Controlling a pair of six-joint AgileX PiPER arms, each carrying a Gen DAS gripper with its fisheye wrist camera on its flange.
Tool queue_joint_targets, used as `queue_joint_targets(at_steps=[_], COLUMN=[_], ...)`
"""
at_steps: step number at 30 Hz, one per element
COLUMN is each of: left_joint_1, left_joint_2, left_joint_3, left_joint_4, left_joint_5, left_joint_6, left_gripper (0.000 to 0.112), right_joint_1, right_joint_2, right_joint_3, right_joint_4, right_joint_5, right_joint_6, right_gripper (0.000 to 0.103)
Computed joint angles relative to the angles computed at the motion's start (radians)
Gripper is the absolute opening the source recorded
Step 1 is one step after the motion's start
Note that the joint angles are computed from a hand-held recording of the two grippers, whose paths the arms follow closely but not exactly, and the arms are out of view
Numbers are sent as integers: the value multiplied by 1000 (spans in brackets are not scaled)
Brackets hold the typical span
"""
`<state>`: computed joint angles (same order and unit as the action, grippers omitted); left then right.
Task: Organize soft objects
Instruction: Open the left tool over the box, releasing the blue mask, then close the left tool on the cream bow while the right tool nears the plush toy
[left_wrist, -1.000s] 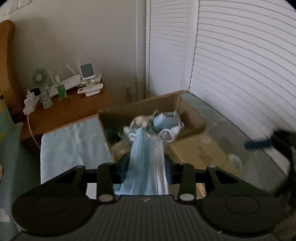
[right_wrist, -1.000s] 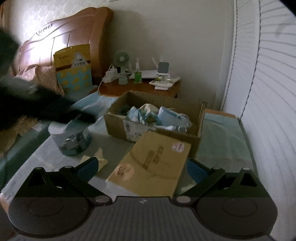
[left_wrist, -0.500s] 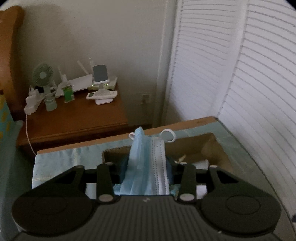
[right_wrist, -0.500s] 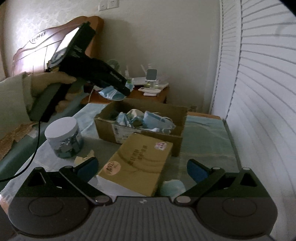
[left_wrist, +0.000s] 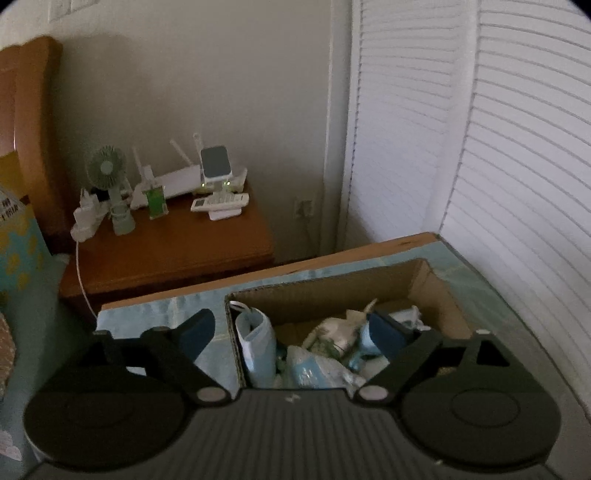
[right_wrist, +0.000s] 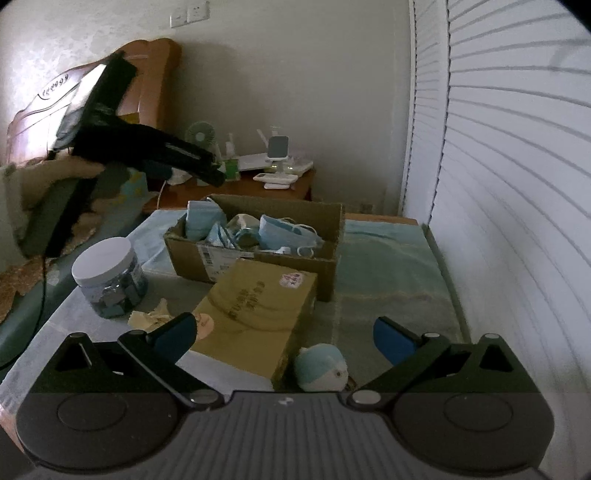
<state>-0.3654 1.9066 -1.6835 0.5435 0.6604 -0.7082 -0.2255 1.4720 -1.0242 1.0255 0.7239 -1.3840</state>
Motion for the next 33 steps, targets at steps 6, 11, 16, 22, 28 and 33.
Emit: queue_joint_targets(at_steps=[6,11,16,22,28,33], left_joint_1=[-57,-131,-214,-296,-344,-351], left_joint_2=[-157,-259,-333,-338,-297,-276], left_joint_3=[233,424,583,686,717,736], left_joint_4=[94,240,445,618,662,666], left_joint_5=[-91,-124,-111,-53,-10,-22], left_joint_6=[-130,-342,-644,-922,-1000,-1033], left_gripper=[95,96,96,96,96,96], right_joint_1=[-21,-33,4,16,17,29], right_joint_2=[-28,-13,0,70,142,189], right_joint_3=[45,70,114,105,96,90], right_joint_4=[-8,-26,-46,-54,13,78], right_joint_5=[-40,-69,-196,-248,-279,-302], right_joint_6=[-18,-10,-42,-29,-108,-185], right_gripper=[103,103,103,103,103,103])
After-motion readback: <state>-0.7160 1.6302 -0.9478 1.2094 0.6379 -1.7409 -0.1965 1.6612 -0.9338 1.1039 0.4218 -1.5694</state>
